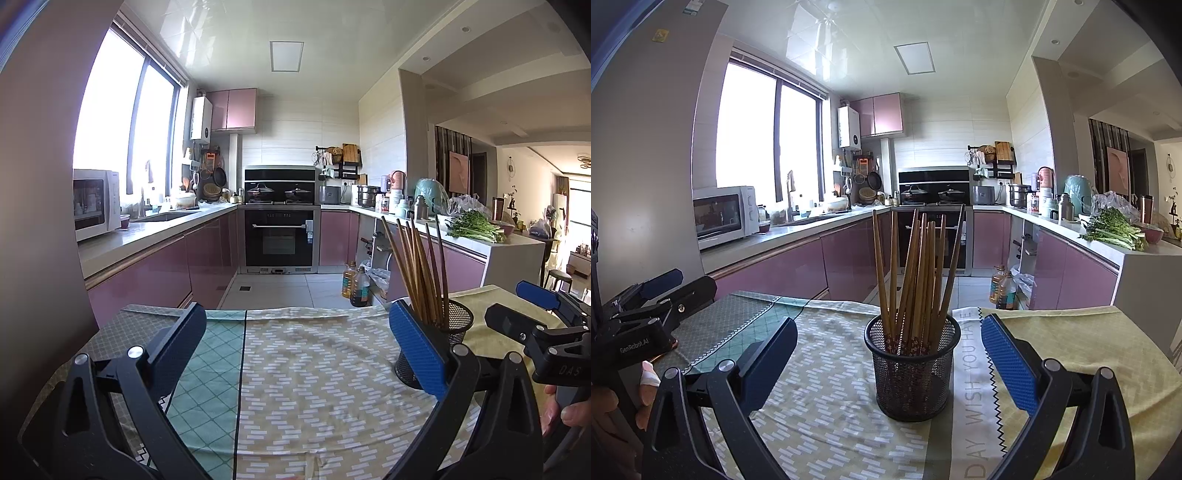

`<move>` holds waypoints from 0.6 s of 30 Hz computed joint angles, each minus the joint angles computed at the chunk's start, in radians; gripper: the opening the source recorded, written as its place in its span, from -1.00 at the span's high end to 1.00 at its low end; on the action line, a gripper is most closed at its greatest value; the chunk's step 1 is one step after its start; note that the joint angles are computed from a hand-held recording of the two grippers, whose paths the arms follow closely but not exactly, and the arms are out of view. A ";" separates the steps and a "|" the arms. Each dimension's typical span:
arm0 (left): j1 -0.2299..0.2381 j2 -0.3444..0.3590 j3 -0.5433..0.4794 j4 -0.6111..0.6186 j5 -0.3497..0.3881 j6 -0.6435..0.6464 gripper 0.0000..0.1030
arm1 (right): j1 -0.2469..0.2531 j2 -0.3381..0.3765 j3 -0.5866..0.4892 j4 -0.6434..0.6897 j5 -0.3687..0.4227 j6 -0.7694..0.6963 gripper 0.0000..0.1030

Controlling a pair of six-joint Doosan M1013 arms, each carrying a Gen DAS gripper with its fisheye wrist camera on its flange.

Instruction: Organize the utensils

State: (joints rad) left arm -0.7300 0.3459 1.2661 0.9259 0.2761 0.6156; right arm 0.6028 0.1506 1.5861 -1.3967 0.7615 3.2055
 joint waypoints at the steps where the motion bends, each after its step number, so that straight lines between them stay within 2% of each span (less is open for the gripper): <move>1: 0.000 0.000 0.000 -0.004 -0.001 0.004 -0.89 | 0.000 0.000 0.000 0.001 -0.001 0.000 -0.88; 18: -0.001 0.003 -0.002 -0.008 0.005 0.007 -0.89 | -0.004 0.001 -0.001 0.002 0.000 0.005 -0.88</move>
